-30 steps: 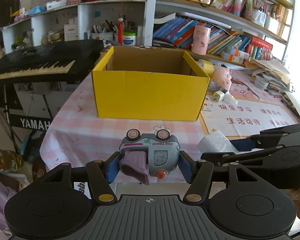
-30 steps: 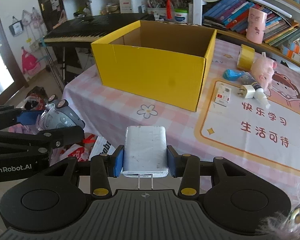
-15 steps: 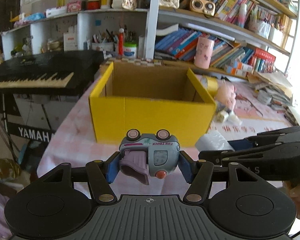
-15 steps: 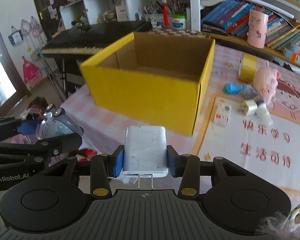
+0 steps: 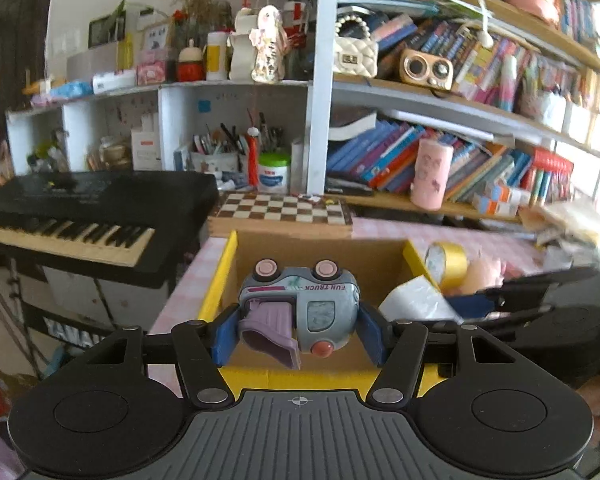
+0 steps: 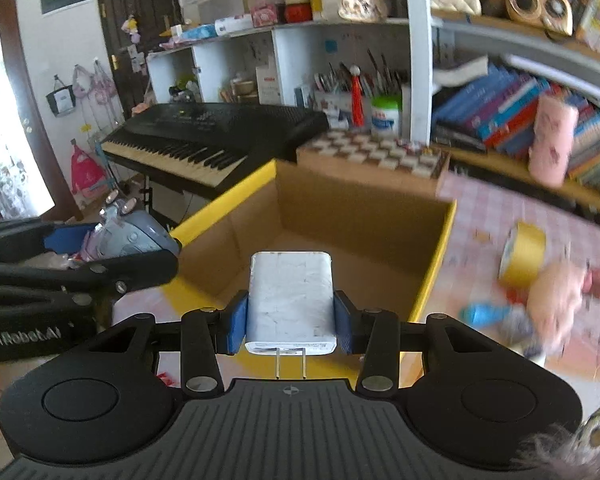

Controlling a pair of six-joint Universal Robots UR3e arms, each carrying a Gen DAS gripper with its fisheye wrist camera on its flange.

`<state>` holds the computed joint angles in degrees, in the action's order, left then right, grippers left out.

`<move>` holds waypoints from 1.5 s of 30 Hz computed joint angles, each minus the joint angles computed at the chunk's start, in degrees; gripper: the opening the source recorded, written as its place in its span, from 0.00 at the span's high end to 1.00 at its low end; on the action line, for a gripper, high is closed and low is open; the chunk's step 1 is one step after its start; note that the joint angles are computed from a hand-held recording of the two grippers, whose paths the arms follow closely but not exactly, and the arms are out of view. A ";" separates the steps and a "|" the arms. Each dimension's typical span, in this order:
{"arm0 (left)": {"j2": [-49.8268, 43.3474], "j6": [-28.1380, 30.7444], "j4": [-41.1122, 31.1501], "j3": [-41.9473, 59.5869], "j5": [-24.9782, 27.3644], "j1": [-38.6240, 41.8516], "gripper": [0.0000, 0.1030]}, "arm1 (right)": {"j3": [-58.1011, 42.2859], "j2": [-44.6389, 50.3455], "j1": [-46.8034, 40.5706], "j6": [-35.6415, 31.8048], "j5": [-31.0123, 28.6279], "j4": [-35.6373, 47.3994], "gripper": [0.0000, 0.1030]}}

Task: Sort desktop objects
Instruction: 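Lower the truck and charger into the yellow box and open both grippers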

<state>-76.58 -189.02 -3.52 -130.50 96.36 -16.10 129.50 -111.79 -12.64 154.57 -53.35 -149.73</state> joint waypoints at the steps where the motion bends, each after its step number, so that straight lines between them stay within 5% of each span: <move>1: -0.96 0.11 -0.39 1.22 -2.77 2.18 0.41 | -2.01 2.95 0.33 -0.21 -0.30 -0.80 0.61; 8: -15.22 5.33 -2.86 13.62 -4.85 5.41 0.41 | -15.91 22.30 5.19 -4.97 -3.95 -5.21 0.61; 15: -28.60 11.27 -15.92 27.91 -6.70 7.29 0.40 | -31.86 39.97 11.39 -18.14 -13.40 -3.41 0.61; 21: -37.47 16.01 -23.48 38.95 -1.21 4.82 0.40 | -45.13 49.66 14.10 -27.87 -18.18 4.86 0.61; 30: -42.44 20.52 -29.87 47.00 4.53 1.92 0.40 | -60.91 57.91 16.56 -36.62 -23.30 17.80 0.61; 36: -43.36 20.18 -31.57 48.89 5.39 1.73 0.26 | -60.73 57.57 16.08 -36.81 -21.88 18.37 0.60; 45: -40.06 18.49 -26.95 44.94 7.45 0.51 0.19 | -55.48 54.68 14.16 -34.07 -18.90 12.30 0.42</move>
